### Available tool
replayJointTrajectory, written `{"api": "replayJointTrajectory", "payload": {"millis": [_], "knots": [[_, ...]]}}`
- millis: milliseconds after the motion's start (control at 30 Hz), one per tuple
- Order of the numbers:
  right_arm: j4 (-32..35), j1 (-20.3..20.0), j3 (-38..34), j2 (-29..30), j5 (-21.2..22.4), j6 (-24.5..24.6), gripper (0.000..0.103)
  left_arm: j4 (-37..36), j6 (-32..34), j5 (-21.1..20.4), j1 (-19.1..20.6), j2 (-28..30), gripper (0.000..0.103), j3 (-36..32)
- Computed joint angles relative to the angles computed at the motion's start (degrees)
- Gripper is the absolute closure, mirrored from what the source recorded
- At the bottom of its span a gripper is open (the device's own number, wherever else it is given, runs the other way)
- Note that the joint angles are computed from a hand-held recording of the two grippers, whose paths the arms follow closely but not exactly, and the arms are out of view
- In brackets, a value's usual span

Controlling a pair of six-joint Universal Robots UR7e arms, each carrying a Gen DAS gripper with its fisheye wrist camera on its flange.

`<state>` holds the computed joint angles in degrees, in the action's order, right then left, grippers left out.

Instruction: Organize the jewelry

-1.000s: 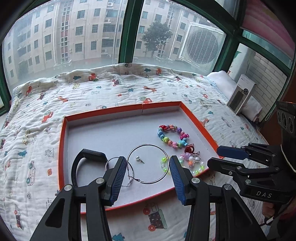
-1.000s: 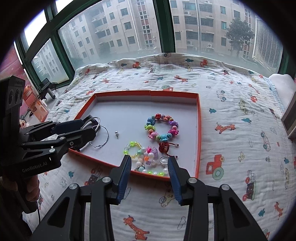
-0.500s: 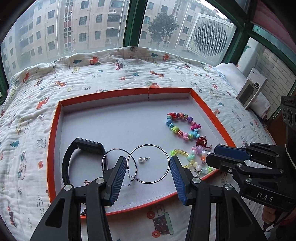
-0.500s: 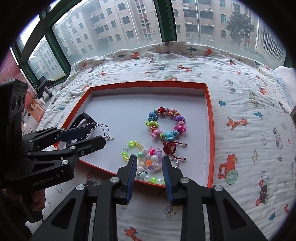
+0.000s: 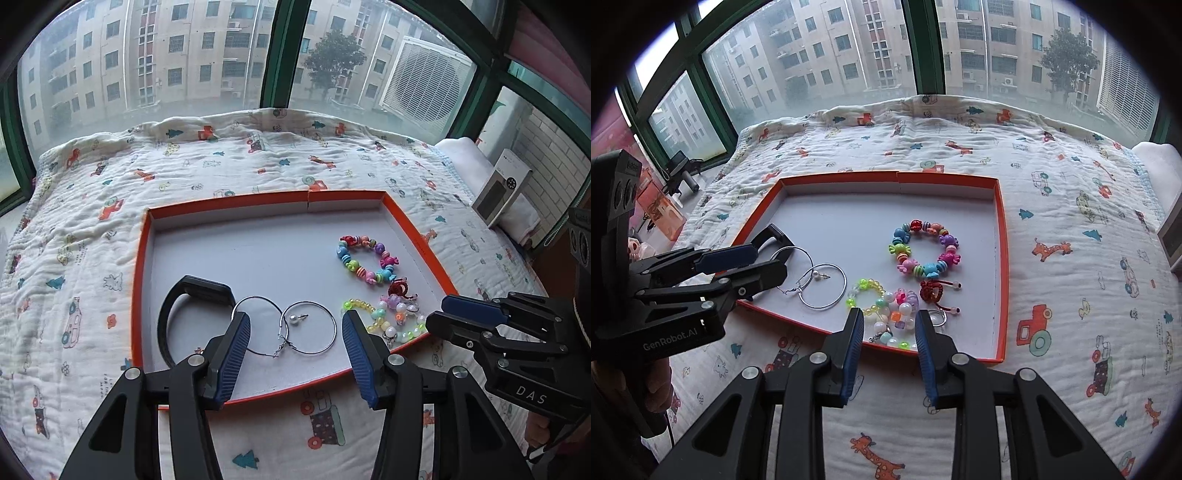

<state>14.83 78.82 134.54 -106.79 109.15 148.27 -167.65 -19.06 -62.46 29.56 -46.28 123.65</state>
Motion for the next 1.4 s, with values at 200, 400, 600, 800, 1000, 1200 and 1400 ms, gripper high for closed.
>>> {"api": "replayJointTrajectory", "payload": {"millis": [200, 400, 600, 800, 1000, 1200, 1400], "knots": [[0.61, 6.10, 1.66, -3.22, 5.61, 3.13, 0.058, 4.09, -3.08, 3.72, -3.19, -8.36, 0.035, 3.40], [0.59, 14.02, 3.32, -4.83, 13.69, 7.17, 0.055, 10.31, -7.78, 6.87, -7.17, -18.00, 0.025, 7.54], [0.57, 22.73, 5.27, -5.33, 21.41, 12.74, 0.048, 17.44, -14.20, 8.32, -12.75, -25.99, 0.021, 12.47], [-0.02, 31.02, 7.08, -3.63, 28.31, 19.13, 0.046, 23.00, -21.52, 8.16, -19.02, -31.99, 0.019, 17.47], [1.59, 38.23, 8.20, -2.46, 32.88, 26.76, 0.046, 29.72, -30.29, 8.52, -24.40, -37.61, 0.017, 20.73], [3.75, 45.57, 8.42, 0.63, 37.09, 33.81, 0.045, 36.35, -37.37, 9.20, -28.72, -42.80, 0.017, 22.47], [6.39, 50.98, 8.48, 3.60, 39.66, 40.76, 0.043, 42.77, -42.02, 9.51, -32.11, -46.03, 0.017, 23.06]]}}
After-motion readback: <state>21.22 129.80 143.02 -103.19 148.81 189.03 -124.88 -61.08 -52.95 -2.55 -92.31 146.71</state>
